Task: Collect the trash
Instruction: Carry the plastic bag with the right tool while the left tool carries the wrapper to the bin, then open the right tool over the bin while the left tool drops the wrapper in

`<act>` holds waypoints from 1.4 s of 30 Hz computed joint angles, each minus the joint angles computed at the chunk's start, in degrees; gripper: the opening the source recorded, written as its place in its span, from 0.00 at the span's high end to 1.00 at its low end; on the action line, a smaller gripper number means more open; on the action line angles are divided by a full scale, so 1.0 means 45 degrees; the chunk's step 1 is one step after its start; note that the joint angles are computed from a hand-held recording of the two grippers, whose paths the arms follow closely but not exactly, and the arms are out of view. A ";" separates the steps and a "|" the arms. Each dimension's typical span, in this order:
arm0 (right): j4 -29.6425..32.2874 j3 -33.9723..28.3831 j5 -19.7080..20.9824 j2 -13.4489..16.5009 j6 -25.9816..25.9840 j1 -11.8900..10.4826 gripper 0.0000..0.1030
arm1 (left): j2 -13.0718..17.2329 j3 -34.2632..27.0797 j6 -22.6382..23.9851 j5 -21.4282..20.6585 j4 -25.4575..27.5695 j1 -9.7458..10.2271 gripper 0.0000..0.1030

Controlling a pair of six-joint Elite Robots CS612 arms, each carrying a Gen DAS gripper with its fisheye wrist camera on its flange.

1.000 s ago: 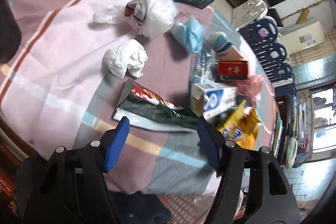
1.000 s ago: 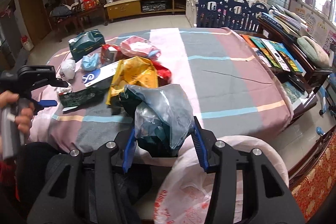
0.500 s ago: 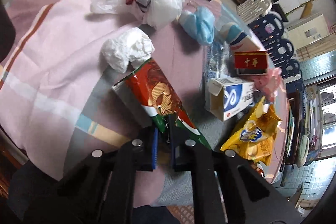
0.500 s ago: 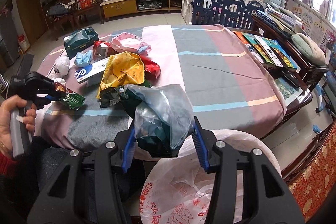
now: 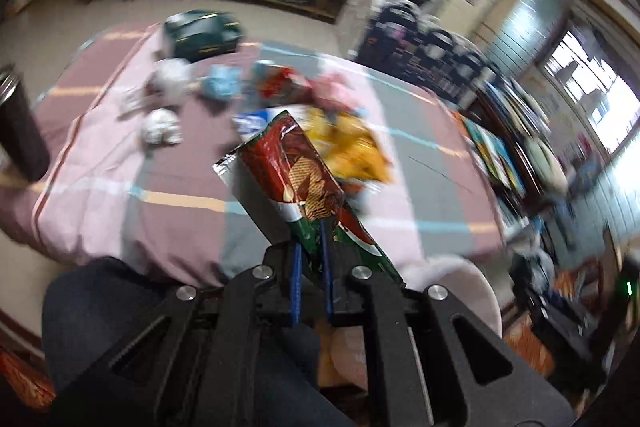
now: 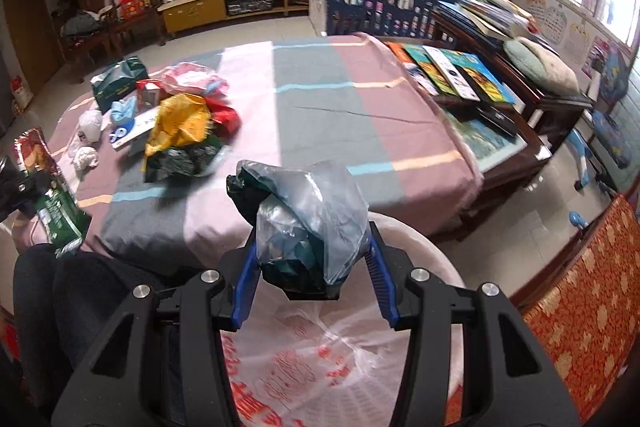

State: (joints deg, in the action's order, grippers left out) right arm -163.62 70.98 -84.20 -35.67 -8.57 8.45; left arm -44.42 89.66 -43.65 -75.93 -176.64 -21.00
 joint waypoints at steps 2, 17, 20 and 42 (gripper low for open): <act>0.0057 0.0301 -0.0370 -0.0180 0.0018 -0.0148 0.52 | -0.0016 0.0000 0.0921 -0.0633 -0.0262 -0.0277 0.91; 0.0212 0.0786 -0.0405 -0.0587 0.1154 -0.0837 0.52 | 0.1057 -0.1339 0.4086 -0.3009 0.1696 -0.1032 0.90; 0.0455 0.0732 -0.0297 -0.0560 0.1133 -0.0831 0.52 | 0.1274 -0.1597 0.3907 -0.3621 0.2244 -0.1126 0.90; 0.3601 0.0184 -0.1920 -0.0115 0.0750 -0.0196 0.31 | 0.0441 -0.0530 0.1991 0.0298 0.1788 -0.1073 0.20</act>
State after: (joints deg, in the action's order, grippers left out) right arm -147.42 71.81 -92.84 -36.19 -5.20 7.57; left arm -42.43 87.27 -34.69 -74.59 -168.60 -25.83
